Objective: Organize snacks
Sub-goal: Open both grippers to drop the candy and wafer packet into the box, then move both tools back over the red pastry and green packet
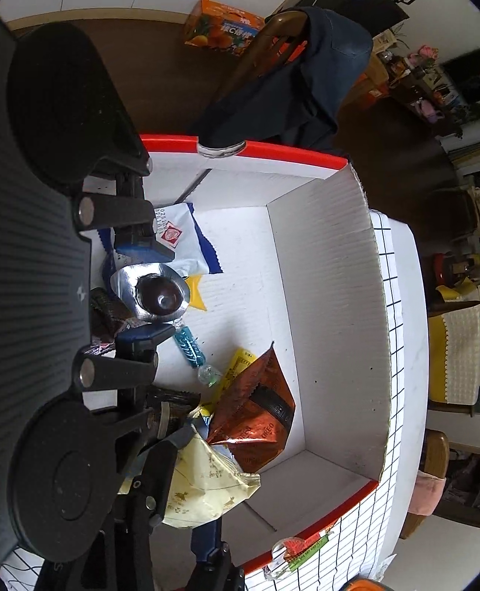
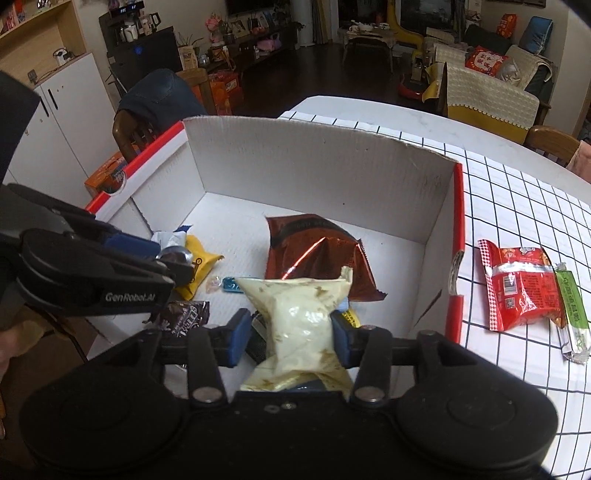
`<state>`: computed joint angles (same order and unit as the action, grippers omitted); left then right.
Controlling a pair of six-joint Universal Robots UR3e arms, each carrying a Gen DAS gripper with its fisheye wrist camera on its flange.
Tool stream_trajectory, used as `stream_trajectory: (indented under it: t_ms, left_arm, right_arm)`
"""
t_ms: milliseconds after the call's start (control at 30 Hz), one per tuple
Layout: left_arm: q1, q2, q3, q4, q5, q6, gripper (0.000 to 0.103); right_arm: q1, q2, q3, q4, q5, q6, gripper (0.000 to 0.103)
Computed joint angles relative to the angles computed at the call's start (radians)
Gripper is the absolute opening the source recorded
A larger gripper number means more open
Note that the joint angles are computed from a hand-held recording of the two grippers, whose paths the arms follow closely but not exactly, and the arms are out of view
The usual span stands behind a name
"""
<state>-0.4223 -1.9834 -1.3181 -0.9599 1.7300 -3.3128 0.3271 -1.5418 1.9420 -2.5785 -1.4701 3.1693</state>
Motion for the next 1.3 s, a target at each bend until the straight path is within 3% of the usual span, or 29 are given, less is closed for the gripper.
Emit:
stream_trajectory:
  t_ms: [100,467,867,1100,1300]
  left_arm:
    - [0.002,0.018,-0.010,0.004,-0.012,-0.006,0.037]
    - [-0.018,0.113,-0.071,0.046,-0.013,-0.044,0.062]
    - [-0.088,0.161,-0.031,0.053,0.029,-0.081,0.072]
    - [-0.154,0.118,0.050,0.066,0.055,-0.111,0.080]
    - [-0.222,0.015,0.186,0.079,0.083,-0.128,0.084]
  right_arm:
    - [-0.001,-0.017,0.011,-0.007,0.006,0.009,0.056]
    - [-0.041,-0.153,0.056,0.004,0.063,0.023,0.074]
    - [-0.156,-0.379,0.137,0.065,0.182,-0.013,0.090]
    - [-0.299,-0.543,0.189,0.167,0.283,-0.078,0.097]
    - [-0.542,-0.743,0.226,0.394,0.429,-0.245,0.103]
